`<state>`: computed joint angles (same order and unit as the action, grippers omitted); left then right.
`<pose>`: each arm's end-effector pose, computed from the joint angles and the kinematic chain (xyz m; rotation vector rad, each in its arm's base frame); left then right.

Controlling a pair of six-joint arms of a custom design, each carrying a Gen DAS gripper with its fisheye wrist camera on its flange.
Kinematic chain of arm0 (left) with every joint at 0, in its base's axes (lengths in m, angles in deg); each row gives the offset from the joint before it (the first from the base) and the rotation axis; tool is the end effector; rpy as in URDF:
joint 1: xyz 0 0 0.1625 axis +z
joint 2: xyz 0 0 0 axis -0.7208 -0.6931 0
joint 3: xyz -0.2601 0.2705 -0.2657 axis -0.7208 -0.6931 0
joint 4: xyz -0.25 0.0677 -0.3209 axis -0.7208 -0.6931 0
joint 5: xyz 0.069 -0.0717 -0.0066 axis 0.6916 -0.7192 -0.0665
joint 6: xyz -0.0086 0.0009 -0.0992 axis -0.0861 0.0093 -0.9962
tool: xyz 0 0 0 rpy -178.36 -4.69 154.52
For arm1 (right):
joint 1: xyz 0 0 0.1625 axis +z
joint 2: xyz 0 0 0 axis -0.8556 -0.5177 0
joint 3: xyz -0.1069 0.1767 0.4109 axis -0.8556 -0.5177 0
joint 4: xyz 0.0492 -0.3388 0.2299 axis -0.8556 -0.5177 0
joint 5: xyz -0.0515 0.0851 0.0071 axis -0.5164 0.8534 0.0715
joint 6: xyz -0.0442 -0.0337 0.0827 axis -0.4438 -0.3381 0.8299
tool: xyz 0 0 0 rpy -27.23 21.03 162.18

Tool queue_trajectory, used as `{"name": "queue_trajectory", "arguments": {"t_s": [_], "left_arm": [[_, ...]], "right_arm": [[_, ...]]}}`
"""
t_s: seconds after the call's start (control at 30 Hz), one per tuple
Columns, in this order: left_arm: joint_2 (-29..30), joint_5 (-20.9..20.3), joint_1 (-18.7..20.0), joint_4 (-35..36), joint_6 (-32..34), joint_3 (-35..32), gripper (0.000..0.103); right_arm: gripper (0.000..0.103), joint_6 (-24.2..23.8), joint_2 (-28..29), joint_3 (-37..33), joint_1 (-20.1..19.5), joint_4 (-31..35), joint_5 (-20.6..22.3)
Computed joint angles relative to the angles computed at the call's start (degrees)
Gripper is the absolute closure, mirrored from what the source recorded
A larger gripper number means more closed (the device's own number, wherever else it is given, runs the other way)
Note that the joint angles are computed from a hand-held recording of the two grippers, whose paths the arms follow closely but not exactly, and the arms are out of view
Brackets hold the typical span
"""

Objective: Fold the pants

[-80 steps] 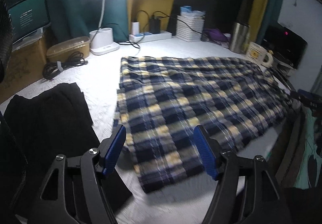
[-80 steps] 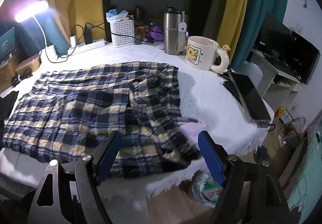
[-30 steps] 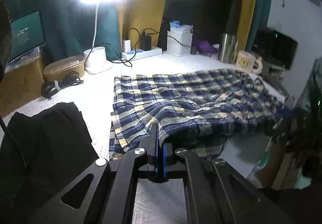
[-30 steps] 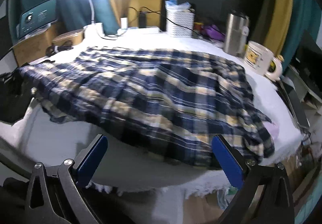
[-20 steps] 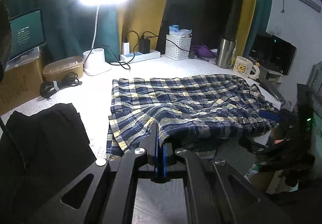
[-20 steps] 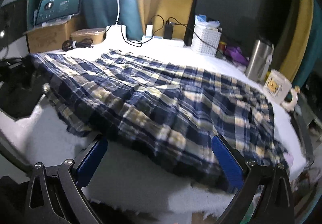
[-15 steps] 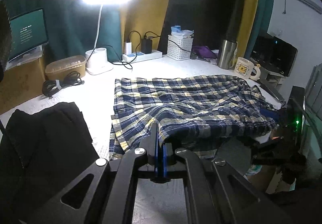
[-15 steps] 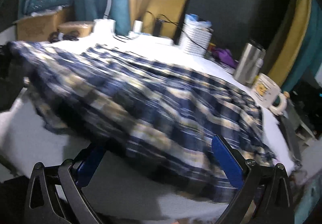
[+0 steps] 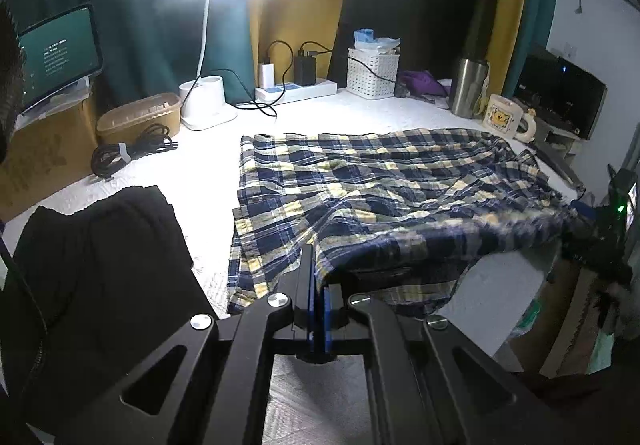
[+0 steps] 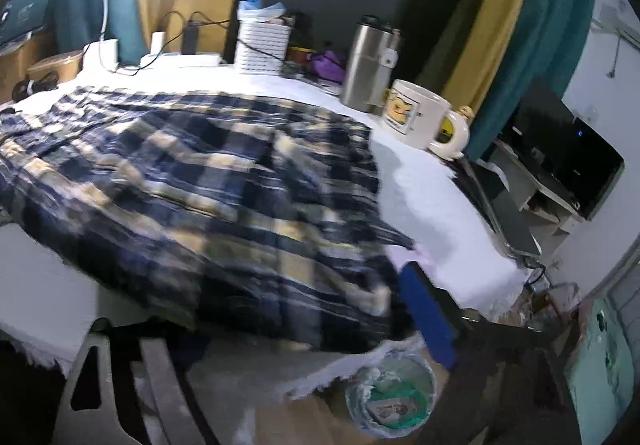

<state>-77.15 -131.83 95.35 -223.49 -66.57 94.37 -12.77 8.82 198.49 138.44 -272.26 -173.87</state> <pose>-0.2254 -0.5732 0.0860 0.6442 2.3303 -0.9341 -0.0152 -0.5665 0.2494 0.4460 -1.9436 0.8743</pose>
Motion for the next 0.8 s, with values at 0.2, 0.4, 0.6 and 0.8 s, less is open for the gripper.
{"name": "queue_trajectory", "arguments": {"t_s": [0.2,0.4,0.6,0.8], "left_arm": [[0.62,0.74,-0.08,2.16,-0.31,-0.68,0.101],[2.42,1.53,0.0,4.0,0.86,-1.72,0.101],[3.22,1.87,0.83,4.31,0.33,-1.77,0.101],[4.53,1.3,1.17,2.72,2.39,-2.08,0.101]], "right_arm": [[0.055,2.61,-2.8,0.33,-2.9,4.08,5.08],[0.066,2.56,-3.01,0.37,-3.46,4.32,7.27],[0.019,-3.4,-2.6,1.91,-3.4,0.85,8.19],[0.001,-7.08,-2.47,3.4,-2.71,-0.33,12.26]]}}
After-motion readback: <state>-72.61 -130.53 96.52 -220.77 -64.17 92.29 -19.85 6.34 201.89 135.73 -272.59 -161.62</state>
